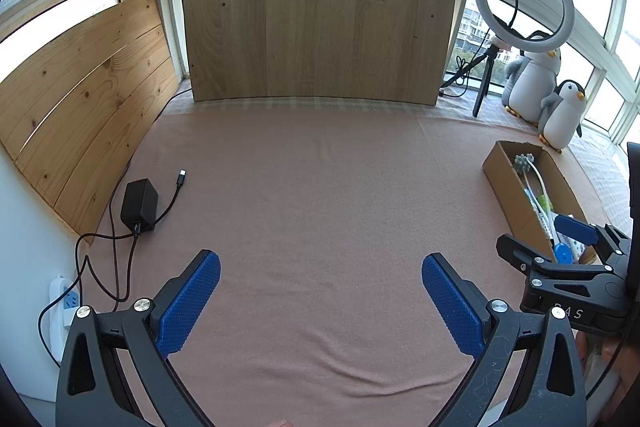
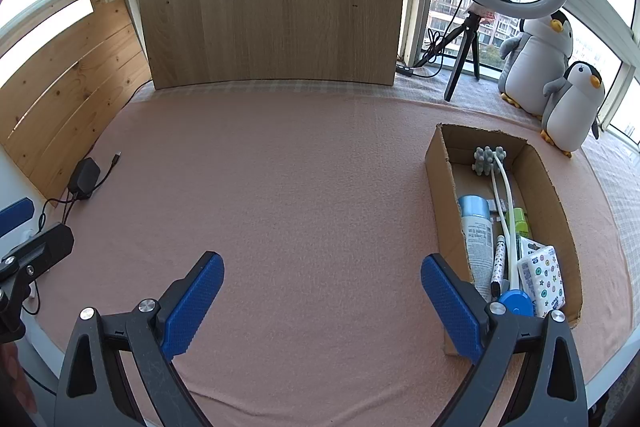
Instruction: Organize objects
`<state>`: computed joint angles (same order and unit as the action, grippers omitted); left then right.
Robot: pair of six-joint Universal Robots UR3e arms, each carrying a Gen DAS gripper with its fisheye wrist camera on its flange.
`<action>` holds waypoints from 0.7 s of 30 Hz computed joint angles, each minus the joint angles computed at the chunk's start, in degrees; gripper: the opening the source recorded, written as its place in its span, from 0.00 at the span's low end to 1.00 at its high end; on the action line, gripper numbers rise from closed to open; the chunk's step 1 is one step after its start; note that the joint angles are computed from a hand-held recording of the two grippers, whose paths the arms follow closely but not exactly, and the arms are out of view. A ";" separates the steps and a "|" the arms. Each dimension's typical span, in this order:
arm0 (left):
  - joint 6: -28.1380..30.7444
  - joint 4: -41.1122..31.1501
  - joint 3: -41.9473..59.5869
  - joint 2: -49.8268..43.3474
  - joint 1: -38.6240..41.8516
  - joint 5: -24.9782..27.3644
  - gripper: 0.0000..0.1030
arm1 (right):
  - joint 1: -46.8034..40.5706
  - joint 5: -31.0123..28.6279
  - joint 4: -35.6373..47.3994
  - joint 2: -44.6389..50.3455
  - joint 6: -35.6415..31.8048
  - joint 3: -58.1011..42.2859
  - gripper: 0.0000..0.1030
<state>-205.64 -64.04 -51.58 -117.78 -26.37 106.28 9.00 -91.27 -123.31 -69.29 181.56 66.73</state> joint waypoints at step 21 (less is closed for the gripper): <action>-0.04 -4.28 5.88 -4.56 0.00 -0.31 0.99 | 0.00 0.35 0.91 1.04 -0.56 -1.23 0.95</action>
<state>-205.69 -68.33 -45.71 -122.34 -26.37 105.97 8.99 -90.91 -122.40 -68.25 181.00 65.50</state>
